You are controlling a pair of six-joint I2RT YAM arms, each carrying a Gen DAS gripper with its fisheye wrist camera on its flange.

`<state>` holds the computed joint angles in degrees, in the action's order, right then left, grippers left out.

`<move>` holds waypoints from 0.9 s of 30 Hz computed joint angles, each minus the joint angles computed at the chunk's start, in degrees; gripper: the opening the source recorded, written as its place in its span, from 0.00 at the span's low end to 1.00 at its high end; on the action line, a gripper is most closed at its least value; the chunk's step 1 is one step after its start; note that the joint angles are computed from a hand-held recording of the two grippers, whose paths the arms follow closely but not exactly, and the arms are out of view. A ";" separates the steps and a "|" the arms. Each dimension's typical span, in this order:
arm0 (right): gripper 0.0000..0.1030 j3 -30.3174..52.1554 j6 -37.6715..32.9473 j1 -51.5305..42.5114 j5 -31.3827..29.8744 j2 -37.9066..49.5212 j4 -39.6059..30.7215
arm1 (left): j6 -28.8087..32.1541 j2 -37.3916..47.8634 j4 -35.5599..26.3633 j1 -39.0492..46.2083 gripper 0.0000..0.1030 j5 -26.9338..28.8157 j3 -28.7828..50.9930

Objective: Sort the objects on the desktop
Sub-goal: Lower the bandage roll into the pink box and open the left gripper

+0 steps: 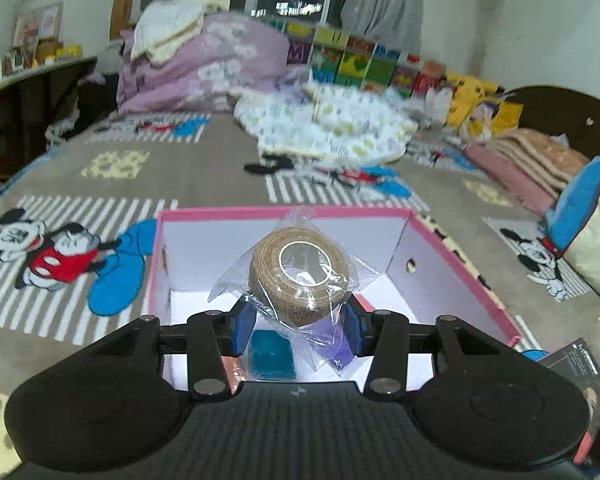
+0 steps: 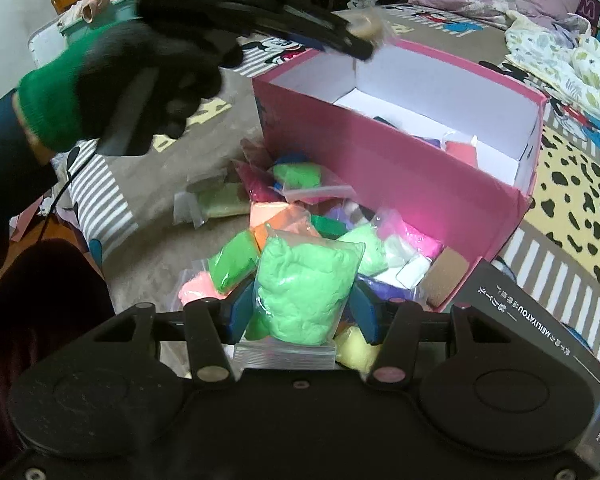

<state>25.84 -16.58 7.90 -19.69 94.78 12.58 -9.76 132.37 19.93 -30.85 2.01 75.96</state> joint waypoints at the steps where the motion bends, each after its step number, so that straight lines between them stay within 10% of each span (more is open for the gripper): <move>1: 0.51 -0.02 0.00 0.07 -0.09 -0.09 0.00 | -0.21 1.38 -2.98 0.03 0.43 0.26 2.93; 9: 0.51 -0.31 -0.73 -0.23 -1.03 -0.48 -0.25 | 0.79 12.85 -24.42 -0.54 0.43 -2.84 25.38; 27: 0.51 -1.73 -1.72 -1.97 -2.91 -3.07 -1.78 | -1.44 25.74 -48.23 -0.20 0.45 -6.00 50.70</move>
<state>24.11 -18.30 5.93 -22.59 91.71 10.80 -11.19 158.11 -28.29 -31.05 -3.99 126.66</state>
